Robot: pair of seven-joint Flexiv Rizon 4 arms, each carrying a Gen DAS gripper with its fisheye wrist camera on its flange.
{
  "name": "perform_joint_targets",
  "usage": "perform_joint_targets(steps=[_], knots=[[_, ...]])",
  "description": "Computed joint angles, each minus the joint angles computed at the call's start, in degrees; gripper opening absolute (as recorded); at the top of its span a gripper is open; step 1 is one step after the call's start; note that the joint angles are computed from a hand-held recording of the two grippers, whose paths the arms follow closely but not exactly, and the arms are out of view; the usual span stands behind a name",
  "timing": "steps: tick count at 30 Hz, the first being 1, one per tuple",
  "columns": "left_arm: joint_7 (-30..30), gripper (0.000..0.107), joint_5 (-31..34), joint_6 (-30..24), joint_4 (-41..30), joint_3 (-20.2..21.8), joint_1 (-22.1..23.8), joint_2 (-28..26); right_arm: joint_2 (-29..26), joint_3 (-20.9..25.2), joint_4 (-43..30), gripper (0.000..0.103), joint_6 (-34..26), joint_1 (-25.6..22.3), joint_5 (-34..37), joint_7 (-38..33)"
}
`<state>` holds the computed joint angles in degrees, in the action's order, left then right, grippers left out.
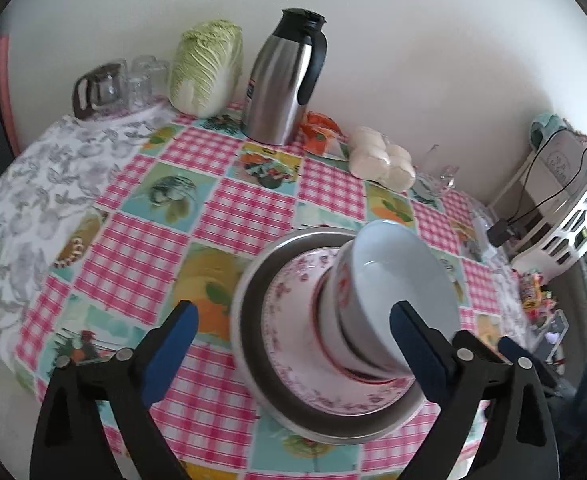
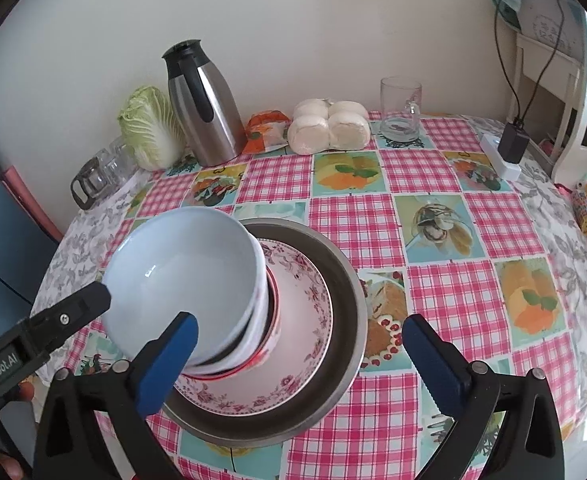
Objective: Organize plates and bowls
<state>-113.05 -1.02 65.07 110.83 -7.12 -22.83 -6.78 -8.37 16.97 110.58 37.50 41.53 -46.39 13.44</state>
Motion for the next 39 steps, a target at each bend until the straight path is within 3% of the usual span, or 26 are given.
perform_joint_targets(steps=[1, 8, 14, 19, 28, 35, 39], knots=[[-1.06, 0.103, 2.03, -0.85, -0.23, 0.43, -0.25, 0.24, 0.20, 0.07, 0.33, 0.103, -0.03, 0.05, -0.13, 0.48], [-2.25, 0.103, 5.06, 0.93, 3.25, 0.61, -0.11, 2.83, 1.78, 0.88, 2.48, 0.103, -0.75, 0.39, -2.22, 3.40], [-1.18, 0.103, 3.40, 3.67, 6.61, 0.02, 0.26, 4.63, 2.09, 2.02, 3.26, 0.103, -1.99, 0.96, -1.68, 3.61], [-0.75, 0.103, 2.50, 2.02, 7.69, -0.56, 0.23, 5.49, 1.77, 2.71, 3.70, 0.103, -3.60, 1.82, 0.58, 2.72], [-2.18, 0.103, 5.17, -4.19, 7.00, -1.19, 0.05, 5.89, 2.09, 3.58, 4.71, 0.103, -5.72, 3.00, 3.60, 2.39], [-7.91, 0.103, 14.82, -17.39, 1.31, -2.19, -0.88, 5.09, 2.28, 3.99, 4.67, 0.103, -7.45, 3.61, 5.13, 1.70], [-7.25, 0.103, 13.99, -18.45, 1.52, -1.93, -1.25, 5.19, 2.56, 4.24, 4.77, 0.103, -8.38, 3.84, 5.70, 1.92]])
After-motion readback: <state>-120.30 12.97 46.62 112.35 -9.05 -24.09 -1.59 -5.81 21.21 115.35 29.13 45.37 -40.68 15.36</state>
